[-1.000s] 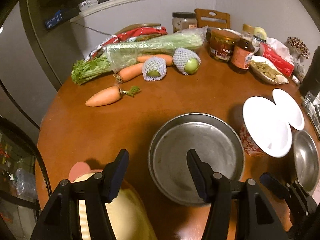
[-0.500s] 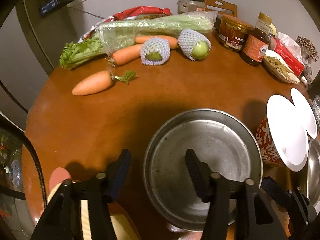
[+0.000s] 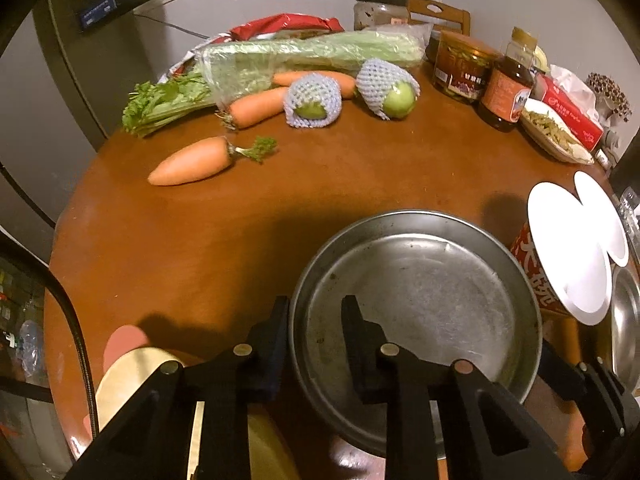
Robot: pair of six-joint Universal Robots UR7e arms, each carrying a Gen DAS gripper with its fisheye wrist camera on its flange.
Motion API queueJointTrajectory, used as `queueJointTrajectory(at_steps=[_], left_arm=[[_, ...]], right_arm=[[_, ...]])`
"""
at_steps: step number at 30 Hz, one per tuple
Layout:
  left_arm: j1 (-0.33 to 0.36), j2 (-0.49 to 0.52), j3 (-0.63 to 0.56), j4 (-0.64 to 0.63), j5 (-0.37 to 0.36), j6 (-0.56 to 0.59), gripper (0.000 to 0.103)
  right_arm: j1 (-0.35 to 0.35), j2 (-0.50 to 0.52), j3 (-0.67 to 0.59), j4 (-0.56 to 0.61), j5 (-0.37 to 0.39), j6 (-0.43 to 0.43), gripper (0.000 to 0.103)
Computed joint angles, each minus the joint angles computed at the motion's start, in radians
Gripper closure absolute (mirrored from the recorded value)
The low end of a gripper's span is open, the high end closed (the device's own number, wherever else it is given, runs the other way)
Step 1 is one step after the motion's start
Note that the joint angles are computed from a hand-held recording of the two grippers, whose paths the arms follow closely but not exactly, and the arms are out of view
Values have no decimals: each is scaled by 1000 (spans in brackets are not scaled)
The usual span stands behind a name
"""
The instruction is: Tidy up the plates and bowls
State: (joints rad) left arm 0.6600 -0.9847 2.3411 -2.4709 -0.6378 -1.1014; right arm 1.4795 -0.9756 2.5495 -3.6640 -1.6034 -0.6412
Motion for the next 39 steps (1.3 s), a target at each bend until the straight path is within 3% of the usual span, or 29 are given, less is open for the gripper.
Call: queueJointTrajectory(at_steps=[7, 16, 29, 34, 39], left_arm=[[-60, -66, 52, 43, 8, -84, 76], [-171, -187, 109, 200, 20, -236, 76], [-404, -468, 138, 804, -17, -687, 76], [-465, -543, 165, 951, -67, -819, 76], [-494, -596, 202, 993, -106, -883, 76]], right_arm=[[26, -24, 32, -25, 17, -13, 52], [77, -67, 90, -74, 29, -18, 52], [246, -138, 157, -99, 54, -37, 52], [306, -99, 160, -119, 49, -42, 52], [331, -44, 165, -149, 55, -56, 52]])
